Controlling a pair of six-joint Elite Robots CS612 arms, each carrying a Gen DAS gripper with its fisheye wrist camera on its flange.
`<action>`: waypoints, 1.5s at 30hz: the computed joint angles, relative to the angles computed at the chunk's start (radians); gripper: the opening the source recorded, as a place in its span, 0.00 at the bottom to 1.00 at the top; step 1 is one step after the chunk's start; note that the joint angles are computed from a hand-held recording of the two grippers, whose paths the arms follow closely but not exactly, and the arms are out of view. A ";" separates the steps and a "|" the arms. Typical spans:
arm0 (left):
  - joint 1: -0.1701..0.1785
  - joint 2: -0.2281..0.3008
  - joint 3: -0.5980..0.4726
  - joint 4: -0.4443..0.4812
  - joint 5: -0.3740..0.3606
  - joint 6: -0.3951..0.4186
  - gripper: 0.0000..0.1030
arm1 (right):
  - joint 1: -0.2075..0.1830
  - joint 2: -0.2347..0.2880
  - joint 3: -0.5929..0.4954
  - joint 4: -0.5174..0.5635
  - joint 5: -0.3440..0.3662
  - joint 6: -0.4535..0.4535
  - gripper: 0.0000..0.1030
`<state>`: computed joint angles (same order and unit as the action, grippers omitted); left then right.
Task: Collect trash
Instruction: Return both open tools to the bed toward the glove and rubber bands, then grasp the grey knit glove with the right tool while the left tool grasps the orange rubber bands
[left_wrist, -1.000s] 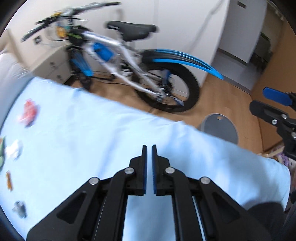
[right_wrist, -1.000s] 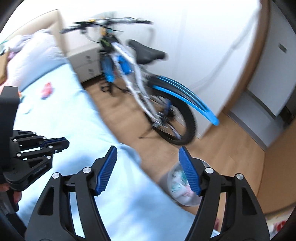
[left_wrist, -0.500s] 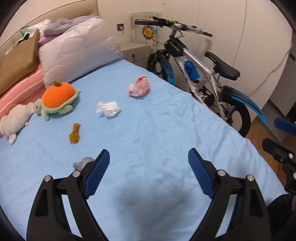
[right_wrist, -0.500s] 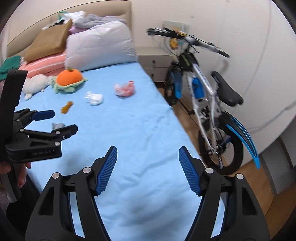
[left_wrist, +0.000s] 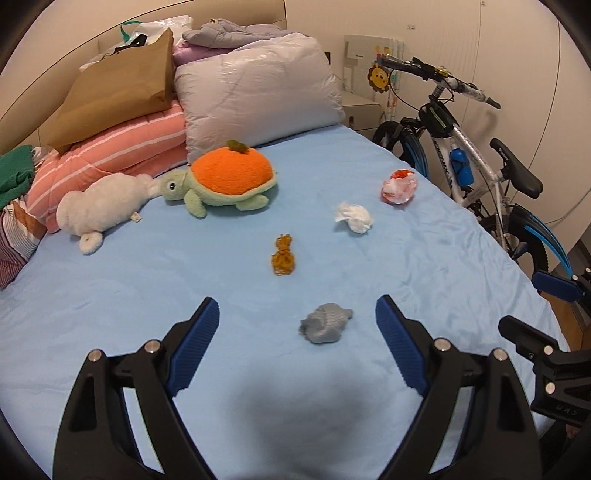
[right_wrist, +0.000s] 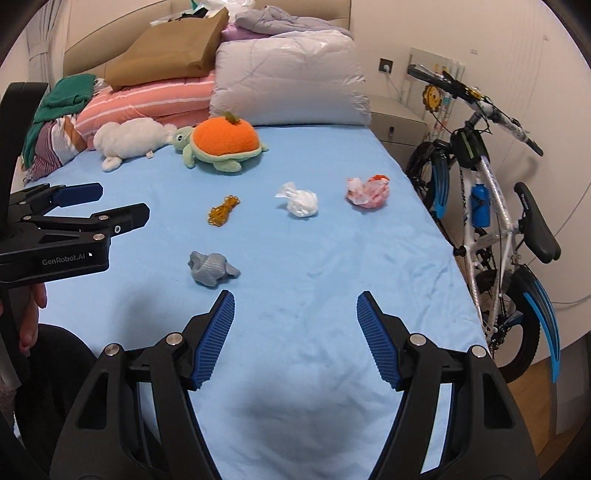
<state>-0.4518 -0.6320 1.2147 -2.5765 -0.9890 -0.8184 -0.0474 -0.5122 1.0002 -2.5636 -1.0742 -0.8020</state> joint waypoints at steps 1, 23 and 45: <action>0.002 -0.007 0.013 0.005 0.007 -0.001 0.84 | 0.008 0.000 0.003 0.004 0.004 -0.008 0.65; 0.075 0.017 0.115 -0.108 -0.066 0.125 0.84 | 0.124 0.128 -0.094 -0.023 -0.129 0.136 0.62; 0.106 0.083 0.060 -0.135 -0.163 0.180 0.84 | 0.144 0.176 -0.154 0.115 -0.139 0.031 0.21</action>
<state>-0.3455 -0.5493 1.2752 -2.7111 -1.1521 -0.6387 0.0963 -0.3360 0.8463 -2.4485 -1.2135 -0.7715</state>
